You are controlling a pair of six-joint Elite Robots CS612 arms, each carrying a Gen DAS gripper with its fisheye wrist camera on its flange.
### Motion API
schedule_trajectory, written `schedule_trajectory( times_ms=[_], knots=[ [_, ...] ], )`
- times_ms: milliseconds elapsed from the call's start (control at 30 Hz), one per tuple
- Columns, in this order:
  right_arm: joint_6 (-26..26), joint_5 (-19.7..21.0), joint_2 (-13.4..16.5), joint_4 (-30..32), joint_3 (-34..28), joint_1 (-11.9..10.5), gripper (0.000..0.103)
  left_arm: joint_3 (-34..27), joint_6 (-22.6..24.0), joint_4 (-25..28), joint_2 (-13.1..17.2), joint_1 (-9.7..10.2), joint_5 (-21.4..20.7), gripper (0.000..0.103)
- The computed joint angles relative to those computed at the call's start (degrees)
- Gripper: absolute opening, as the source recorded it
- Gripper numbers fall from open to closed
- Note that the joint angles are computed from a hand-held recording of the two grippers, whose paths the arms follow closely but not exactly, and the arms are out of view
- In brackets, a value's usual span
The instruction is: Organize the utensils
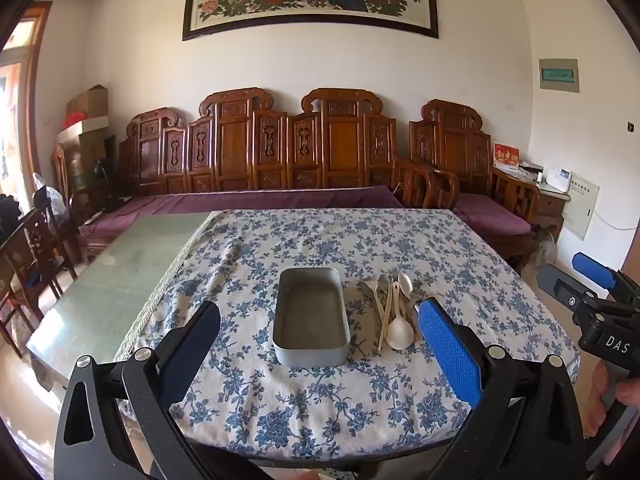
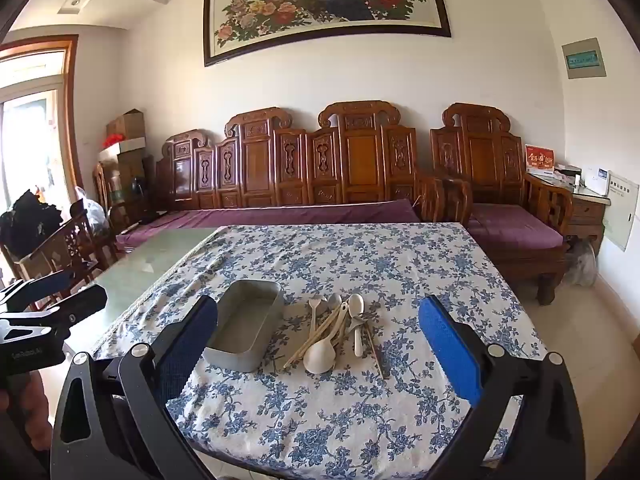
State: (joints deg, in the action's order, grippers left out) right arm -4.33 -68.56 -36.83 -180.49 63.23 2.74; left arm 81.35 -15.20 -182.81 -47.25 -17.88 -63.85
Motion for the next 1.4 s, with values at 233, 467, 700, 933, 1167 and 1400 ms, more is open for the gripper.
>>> schedule_trajectory(
  times_ms=[233, 467, 700, 933, 1167, 1400],
  knots=[
    [0.0, 0.1, 0.0, 0.0, 0.1, 0.0, 0.101, 0.0, 0.2, -0.1, 0.0, -0.02, 0.1, 0.096],
    [0.0, 0.2, -0.1, -0.1, 0.1, 0.0, 0.101, -0.4, 0.3, 0.2, 0.2, 0.07, 0.2, 0.096],
    [0.2, 0.2, 0.0, -0.2, 0.0, -0.1, 0.101, -0.3, 0.4, -0.2, 0.2, 0.04, 0.3, 0.096],
    [0.2, 0.4, -0.3, -0.5, 0.6, -0.1, 0.101, -0.7, 0.5, 0.2, 0.2, -0.12, 0.5, 0.096],
    [0.3, 0.4, -0.4, -0.6, 0.6, -0.1, 0.101, -0.8, 0.5, 0.1, 0.2, -0.14, 0.4, 0.096],
    [0.3, 0.4, -0.5, -0.7, 0.8, -0.1, 0.101, -0.8, 0.8, 0.4, -0.5, -0.32, 0.7, 0.096]
  ],
)
